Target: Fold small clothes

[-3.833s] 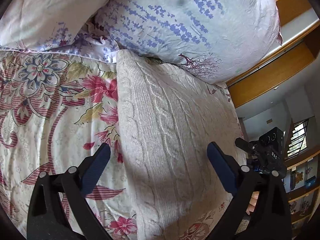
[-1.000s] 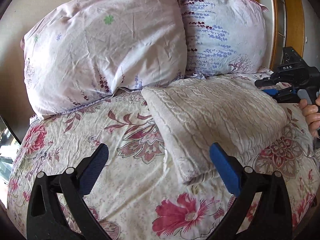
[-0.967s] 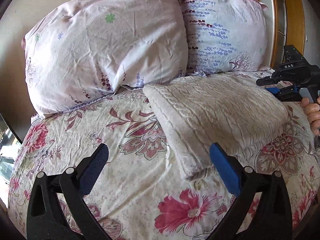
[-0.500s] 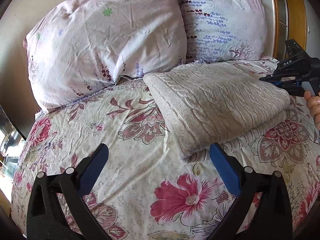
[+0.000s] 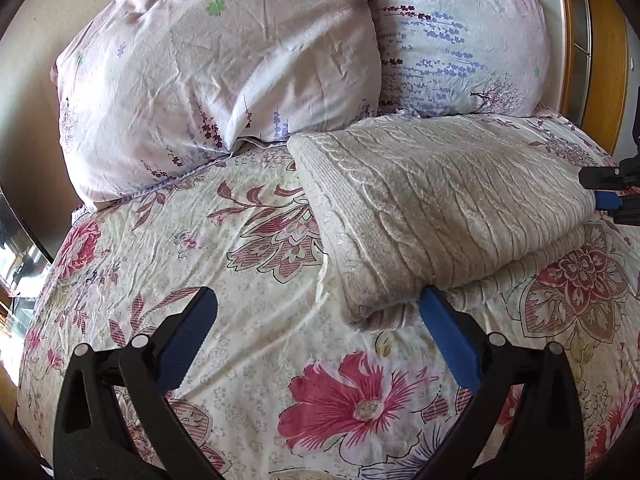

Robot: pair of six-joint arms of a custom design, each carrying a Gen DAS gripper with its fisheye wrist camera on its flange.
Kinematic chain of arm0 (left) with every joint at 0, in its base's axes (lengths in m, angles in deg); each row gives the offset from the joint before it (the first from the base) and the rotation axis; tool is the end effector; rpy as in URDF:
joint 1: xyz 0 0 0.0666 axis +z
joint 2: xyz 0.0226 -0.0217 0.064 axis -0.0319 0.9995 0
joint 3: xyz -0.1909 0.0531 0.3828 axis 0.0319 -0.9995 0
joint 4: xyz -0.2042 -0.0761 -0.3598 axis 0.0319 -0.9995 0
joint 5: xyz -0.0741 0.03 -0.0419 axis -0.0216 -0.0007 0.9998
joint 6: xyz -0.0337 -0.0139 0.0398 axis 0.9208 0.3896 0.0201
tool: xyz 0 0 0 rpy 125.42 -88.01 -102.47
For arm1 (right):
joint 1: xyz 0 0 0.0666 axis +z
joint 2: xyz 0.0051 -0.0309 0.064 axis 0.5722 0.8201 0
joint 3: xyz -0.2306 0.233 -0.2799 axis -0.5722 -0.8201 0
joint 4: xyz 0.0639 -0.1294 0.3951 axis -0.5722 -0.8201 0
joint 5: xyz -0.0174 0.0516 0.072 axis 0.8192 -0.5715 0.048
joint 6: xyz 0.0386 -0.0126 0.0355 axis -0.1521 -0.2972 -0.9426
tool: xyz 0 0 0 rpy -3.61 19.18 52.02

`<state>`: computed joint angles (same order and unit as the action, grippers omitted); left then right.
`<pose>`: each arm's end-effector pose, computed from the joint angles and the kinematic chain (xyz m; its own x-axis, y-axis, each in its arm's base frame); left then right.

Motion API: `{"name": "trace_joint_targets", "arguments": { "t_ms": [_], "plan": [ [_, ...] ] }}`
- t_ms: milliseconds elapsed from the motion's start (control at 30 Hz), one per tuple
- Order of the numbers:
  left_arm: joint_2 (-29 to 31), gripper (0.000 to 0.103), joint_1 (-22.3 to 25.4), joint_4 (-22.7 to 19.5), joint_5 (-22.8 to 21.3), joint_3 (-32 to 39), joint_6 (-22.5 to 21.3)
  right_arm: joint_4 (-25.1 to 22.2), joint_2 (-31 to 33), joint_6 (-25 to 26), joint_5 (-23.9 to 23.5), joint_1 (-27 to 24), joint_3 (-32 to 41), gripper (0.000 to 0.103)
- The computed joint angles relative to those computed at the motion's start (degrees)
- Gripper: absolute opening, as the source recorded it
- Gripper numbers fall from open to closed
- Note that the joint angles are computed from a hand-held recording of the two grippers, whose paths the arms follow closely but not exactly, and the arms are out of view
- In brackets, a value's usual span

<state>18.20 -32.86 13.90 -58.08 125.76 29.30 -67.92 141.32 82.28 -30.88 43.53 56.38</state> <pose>0.3727 -0.1997 0.3786 -0.6851 -0.0731 -0.7247 -0.2615 0.9533 0.1510 0.5411 0.1092 0.3755 -0.9002 -0.0720 -0.4295 -0.3867 0.5856 0.7124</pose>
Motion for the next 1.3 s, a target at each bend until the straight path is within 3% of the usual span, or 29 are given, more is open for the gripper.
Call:
{"name": "trace_joint_targets", "arguments": {
  "t_ms": [200, 267, 333, 400, 567, 800, 900, 933, 967, 1067, 1133, 1200, 1300],
  "plan": [
    [-1.17, 0.101, -0.10, -2.14, -2.78, -0.86, -1.38, 0.76, -0.23, 0.45, 0.73, 0.42, -0.23, 0.045],
    [-1.24, 0.101, 0.58, -2.37, -2.58, -0.68, -0.86, 0.42, -0.14, 1.14, 1.63, 0.87, 0.06, 0.038],
    [-1.25, 0.101, 1.28, -2.25, -2.30, -0.51, -0.29, 0.81, -0.66, 1.69, 4.51, 1.38, -0.33, 0.022],
    [-1.27, 0.101, 1.93, -2.27, -1.84, -0.60, 0.54, 0.34, -0.49, 1.93, 5.51, 1.57, -0.26, 0.017],
    [-1.77, 0.100, 3.84, -2.95, 1.85, -1.41, 3.86, 0.02, -1.23, 2.91, 7.88, 2.05, -1.15, 0.015],
    [0.21, 0.101, 3.89, -6.17, 1.95, 0.17, 5.49, 0.81, -1.84, 2.85, 10.09, 2.47, -1.95, 0.015],
    [-0.56, 0.101, 3.04, -6.21, 0.72, -0.24, 5.11, 0.74, -2.25, 3.36, 10.64, 2.33, -1.96, 0.019],
    [-0.86, 0.101, 2.42, -7.07, -0.46, -0.22, 5.09, 0.89, -2.68, 3.50, 11.46, 2.25, -2.08, 0.035],
    [-1.47, 0.101, 1.88, -7.73, -1.75, -0.38, 5.23, 2.05, -3.56, 3.01, 13.56, 2.20, -2.63, 0.044],
    [-3.87, 0.101, 0.43, -9.19, -6.08, -0.52, 8.84, 8.27, -6.85, 1.49, 17.77, 1.82, -5.04, 0.046],
    [-6.45, 0.101, 0.08, -4.11, -5.72, -1.24, 8.73, 11.68, -8.46, 1.51, 19.47, 2.34, -5.89, 0.046],
    [-8.37, 0.101, 0.65, 5.37, -0.12, -2.40, 6.16, 12.95, -8.87, 2.36, 19.56, 3.45, -5.73, 0.046],
    [-6.02, 0.101, 2.12, 13.78, 7.46, -1.20, 3.91, 13.47, -8.09, 2.84, 19.44, 5.22, -4.88, 0.044]
  ]
}}
